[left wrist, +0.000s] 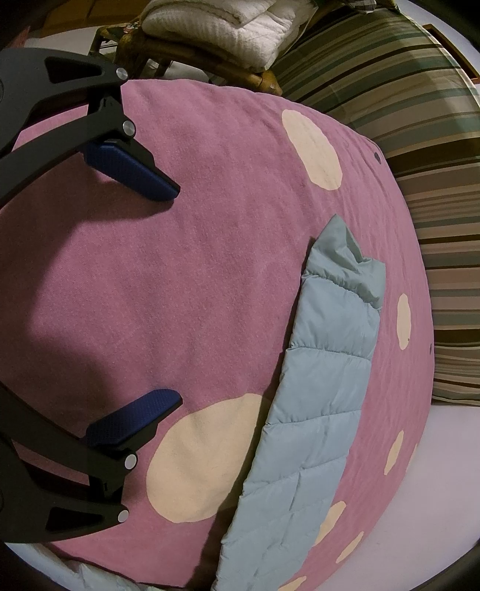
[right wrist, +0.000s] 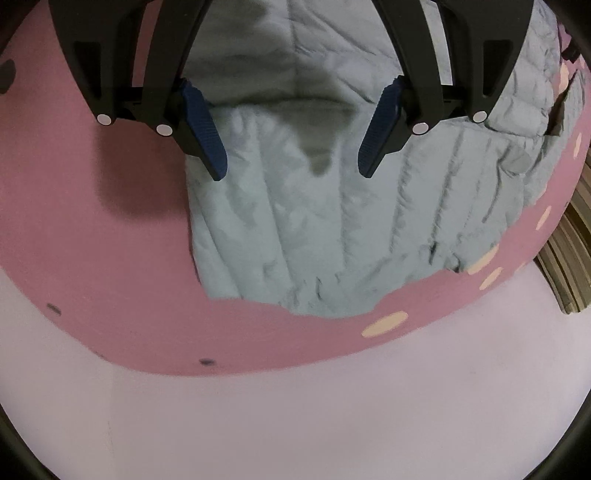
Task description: Fold large clothes
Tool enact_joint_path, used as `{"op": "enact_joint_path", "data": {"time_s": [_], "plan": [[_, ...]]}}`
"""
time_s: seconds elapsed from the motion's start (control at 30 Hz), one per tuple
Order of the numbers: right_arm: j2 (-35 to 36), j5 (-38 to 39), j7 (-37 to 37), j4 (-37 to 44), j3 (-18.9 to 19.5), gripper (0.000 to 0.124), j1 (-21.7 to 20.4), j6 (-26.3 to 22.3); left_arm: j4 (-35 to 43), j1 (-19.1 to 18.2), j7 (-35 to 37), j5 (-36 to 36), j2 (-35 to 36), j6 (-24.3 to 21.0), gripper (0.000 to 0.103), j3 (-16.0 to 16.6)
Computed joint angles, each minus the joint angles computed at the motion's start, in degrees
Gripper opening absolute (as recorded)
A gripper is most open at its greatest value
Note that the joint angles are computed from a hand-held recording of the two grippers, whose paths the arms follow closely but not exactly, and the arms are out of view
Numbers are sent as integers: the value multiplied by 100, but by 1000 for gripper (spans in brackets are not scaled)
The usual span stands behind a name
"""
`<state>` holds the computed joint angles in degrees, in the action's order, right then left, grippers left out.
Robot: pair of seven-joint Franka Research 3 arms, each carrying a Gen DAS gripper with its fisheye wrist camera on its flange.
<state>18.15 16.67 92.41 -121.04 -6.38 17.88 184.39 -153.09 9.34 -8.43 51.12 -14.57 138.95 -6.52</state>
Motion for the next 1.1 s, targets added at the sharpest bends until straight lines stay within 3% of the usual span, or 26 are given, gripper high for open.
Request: {"op": "enact_joint_path", "data": {"time_s": [0.03,0.13,0.23,0.47,0.6,0.8,0.87,1.0,1.1], "plan": [[16,-49,34,35,-159,72,173,9,0,0,5,-2,0,-1,101,2],[146,-148,-49,186,-141,72,215,-91,-4,-2,-14,5,-1,10,101,-1],[376,-338,60,374,-457,72,526,-305,2,-2,-9,3,5,5,101,1],[709,-568,399,623,-457,75,439,-669,-11,-3,-19,10,-6,14,101,2],[784,-897,608,662,-747,81,719,-710,-21,5,-36,15,-14,59,101,8],[745,-1085,735,588,-788,82,733,-660,-191,86,268,33,-176,476,101,129],[737,-1147,799,561,-862,82,801,-648,-293,183,466,-15,-311,682,101,200],[721,-1210,865,517,-905,82,841,-611,-355,536,154,95,-592,493,101,140],[715,-1226,889,485,-923,82,860,-563,-217,810,291,75,-430,749,101,392]]}}
